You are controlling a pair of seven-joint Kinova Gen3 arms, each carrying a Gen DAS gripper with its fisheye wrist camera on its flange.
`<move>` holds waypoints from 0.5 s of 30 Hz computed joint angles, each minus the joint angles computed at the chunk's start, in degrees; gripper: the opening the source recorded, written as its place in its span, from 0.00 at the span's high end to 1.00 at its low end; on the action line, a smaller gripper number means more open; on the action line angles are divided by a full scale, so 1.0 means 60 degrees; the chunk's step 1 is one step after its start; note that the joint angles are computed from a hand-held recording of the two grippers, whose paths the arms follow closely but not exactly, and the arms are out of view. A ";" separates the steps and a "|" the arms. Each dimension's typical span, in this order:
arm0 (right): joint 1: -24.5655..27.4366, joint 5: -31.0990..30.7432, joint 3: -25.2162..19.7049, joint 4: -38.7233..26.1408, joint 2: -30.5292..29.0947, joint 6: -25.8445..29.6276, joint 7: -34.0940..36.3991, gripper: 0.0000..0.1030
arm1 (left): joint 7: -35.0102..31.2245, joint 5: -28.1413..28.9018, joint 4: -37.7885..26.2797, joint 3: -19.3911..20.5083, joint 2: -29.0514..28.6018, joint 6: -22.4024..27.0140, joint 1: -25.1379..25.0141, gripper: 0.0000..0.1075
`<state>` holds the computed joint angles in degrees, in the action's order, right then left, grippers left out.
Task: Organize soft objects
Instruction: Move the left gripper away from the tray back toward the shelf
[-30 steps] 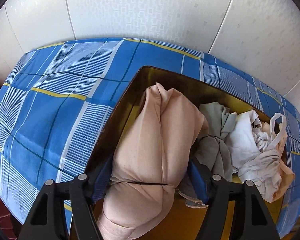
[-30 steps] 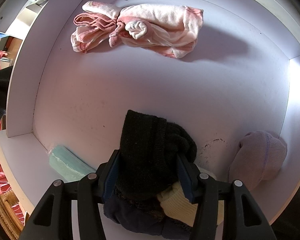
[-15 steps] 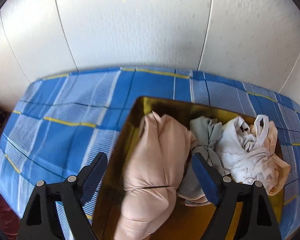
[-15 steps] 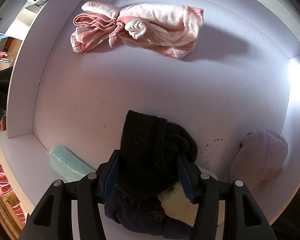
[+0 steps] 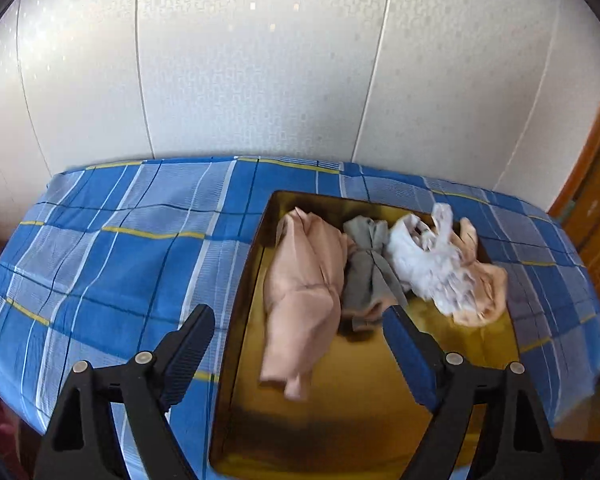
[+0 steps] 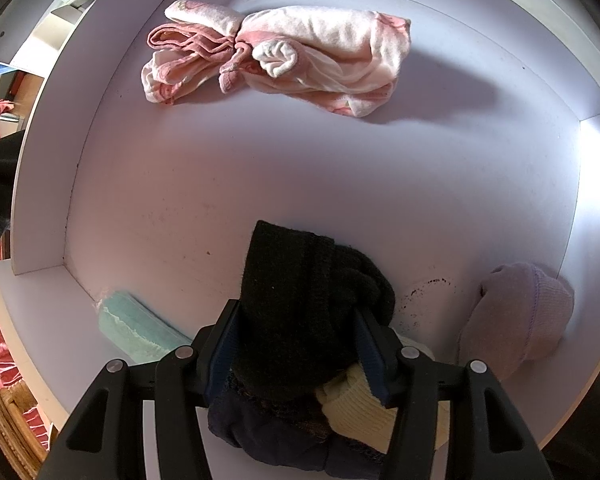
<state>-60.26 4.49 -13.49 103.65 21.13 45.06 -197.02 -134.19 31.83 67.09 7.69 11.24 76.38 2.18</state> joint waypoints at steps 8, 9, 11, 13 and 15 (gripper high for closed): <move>0.0045 -0.0089 -0.0008 -0.0391 0.0266 0.0300 0.0311 0.44 | -0.1579 0.1556 0.1401 -0.0706 -0.0611 0.1453 -0.1493 0.18; 0.0033 -0.0091 0.0007 -0.0427 0.0290 0.0320 0.0319 0.44 | -0.1685 0.1767 0.1640 -0.0845 -0.0695 0.1692 -0.1698 0.15; 0.0005 -0.0087 0.0032 -0.0500 0.0343 0.0351 0.0335 0.44 | -0.2000 0.1983 0.2107 -0.1067 -0.0889 0.1930 -0.1969 0.14; -0.0033 -0.0072 0.0060 -0.0555 0.0379 0.0379 0.0325 0.44 | -0.2566 0.2026 0.2766 -0.1299 -0.1199 0.1998 -0.2169 0.11; -0.0037 -0.0076 0.0070 -0.0569 0.0389 0.0393 0.0347 0.44 | -0.3081 0.1827 0.3381 -0.1482 -0.1521 0.1888 -0.2216 0.11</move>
<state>-60.48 4.04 -13.07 100.23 23.46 47.42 -194.94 -152.68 42.79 87.37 -1.21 2.12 87.71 -11.12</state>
